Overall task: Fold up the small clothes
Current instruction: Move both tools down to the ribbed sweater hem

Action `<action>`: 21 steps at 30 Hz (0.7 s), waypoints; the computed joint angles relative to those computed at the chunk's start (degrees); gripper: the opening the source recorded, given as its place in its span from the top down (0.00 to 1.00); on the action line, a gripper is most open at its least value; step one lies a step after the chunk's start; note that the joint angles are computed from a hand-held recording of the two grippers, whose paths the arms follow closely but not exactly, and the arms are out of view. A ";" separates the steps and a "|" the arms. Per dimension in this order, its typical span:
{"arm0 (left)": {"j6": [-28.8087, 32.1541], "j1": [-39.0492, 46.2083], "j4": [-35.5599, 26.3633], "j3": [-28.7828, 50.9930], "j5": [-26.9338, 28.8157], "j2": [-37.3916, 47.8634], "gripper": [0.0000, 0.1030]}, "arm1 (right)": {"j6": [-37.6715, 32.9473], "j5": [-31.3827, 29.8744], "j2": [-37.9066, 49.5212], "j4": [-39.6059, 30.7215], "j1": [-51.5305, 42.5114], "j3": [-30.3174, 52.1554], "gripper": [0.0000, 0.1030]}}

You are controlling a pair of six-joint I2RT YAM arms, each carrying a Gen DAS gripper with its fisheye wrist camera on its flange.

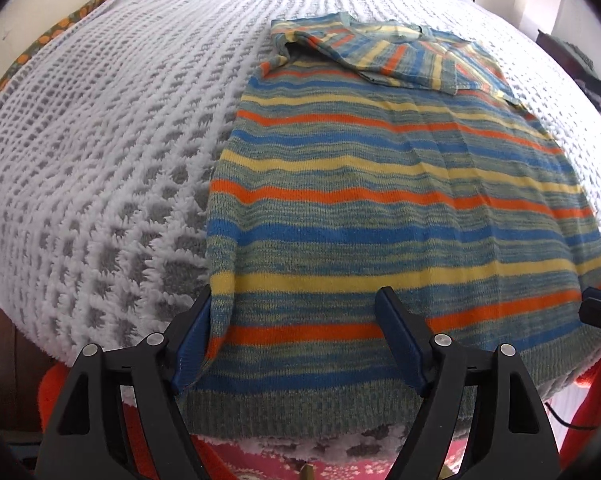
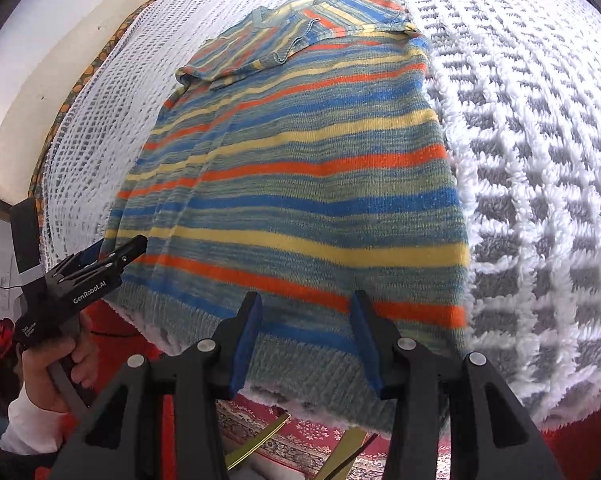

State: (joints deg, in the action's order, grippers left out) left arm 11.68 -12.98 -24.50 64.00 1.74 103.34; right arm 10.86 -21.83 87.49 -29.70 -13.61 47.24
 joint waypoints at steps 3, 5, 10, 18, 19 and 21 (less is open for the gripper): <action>0.23 0.23 -0.56 -0.49 0.73 -0.45 0.22 | 0.26 -0.55 -1.01 0.06 -0.43 -1.10 0.55; 0.62 0.90 -1.43 -0.51 1.59 -0.70 0.22 | -0.14 -1.16 -1.66 -0.52 -0.99 -1.30 0.55; 2.18 7.38 -7.54 2.34 9.73 -0.43 0.22 | -0.35 -6.99 -7.05 -1.69 -9.91 -2.31 0.52; 4.09 18.10 -21.89 15.53 24.35 8.94 0.22 | -10.42 -22.39 1.27 -14.38 -28.36 1.51 0.47; 4.55 18.83 -24.37 17.95 25.74 10.70 0.23 | -11.63 -22.70 2.52 -15.48 -28.89 1.50 0.47; 5.29 19.69 -28.07 22.08 27.41 13.08 0.23 | -13.12 -21.76 3.11 -16.13 -29.36 0.90 0.47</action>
